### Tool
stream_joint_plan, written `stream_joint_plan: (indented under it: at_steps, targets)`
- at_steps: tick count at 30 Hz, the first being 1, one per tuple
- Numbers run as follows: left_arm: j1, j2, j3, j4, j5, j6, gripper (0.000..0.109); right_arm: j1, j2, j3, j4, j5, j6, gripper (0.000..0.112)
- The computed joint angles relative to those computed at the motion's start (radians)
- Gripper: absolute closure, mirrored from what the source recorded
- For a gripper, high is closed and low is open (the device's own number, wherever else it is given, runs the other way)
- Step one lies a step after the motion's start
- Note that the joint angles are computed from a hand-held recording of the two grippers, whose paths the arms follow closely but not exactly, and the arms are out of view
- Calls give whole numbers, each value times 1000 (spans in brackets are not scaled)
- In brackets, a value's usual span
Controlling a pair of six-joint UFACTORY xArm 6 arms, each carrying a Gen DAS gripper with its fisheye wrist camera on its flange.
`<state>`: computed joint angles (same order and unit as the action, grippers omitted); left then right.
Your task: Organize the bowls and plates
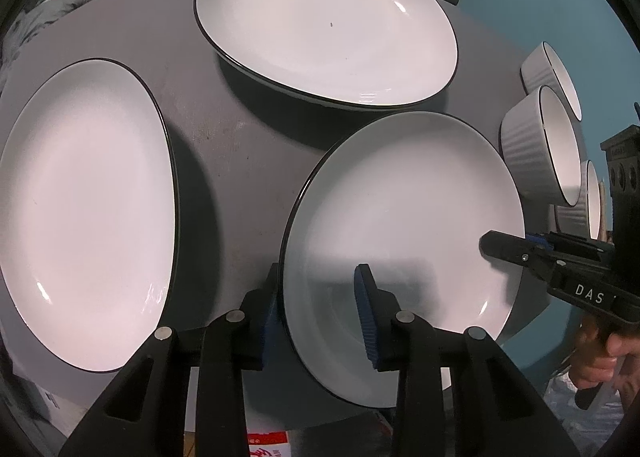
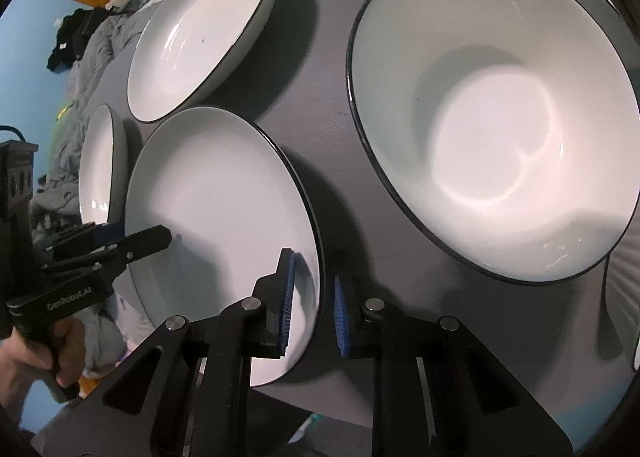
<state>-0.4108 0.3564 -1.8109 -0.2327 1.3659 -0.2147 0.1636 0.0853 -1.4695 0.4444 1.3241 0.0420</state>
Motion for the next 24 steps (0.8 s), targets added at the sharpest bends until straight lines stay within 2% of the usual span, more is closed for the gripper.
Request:
stream_joint_plan:
  at_steps: [3,4,6,10,20,24]
  targets:
    - [3,3,-7,3,6,-7,78,-7,-4,2,-3,11,1,94]
    - [-12,24,-8,2,-16,-25,78,-8,-6,-2,-3,21,12,94]
    - [0,21,-2,-30,-14,-38,79,-2,22,-37,3,38,39,95]
    - [40,28,-8,-71,14,-11,88,0,29,-45,5,45,50,95]
    - [79,30,-15,-101,35,28,90,55,50,-67,-19,5,117,97]
    - [97,24,-13,-106,50,32,90,63,48,-74,-22,16,105,98]
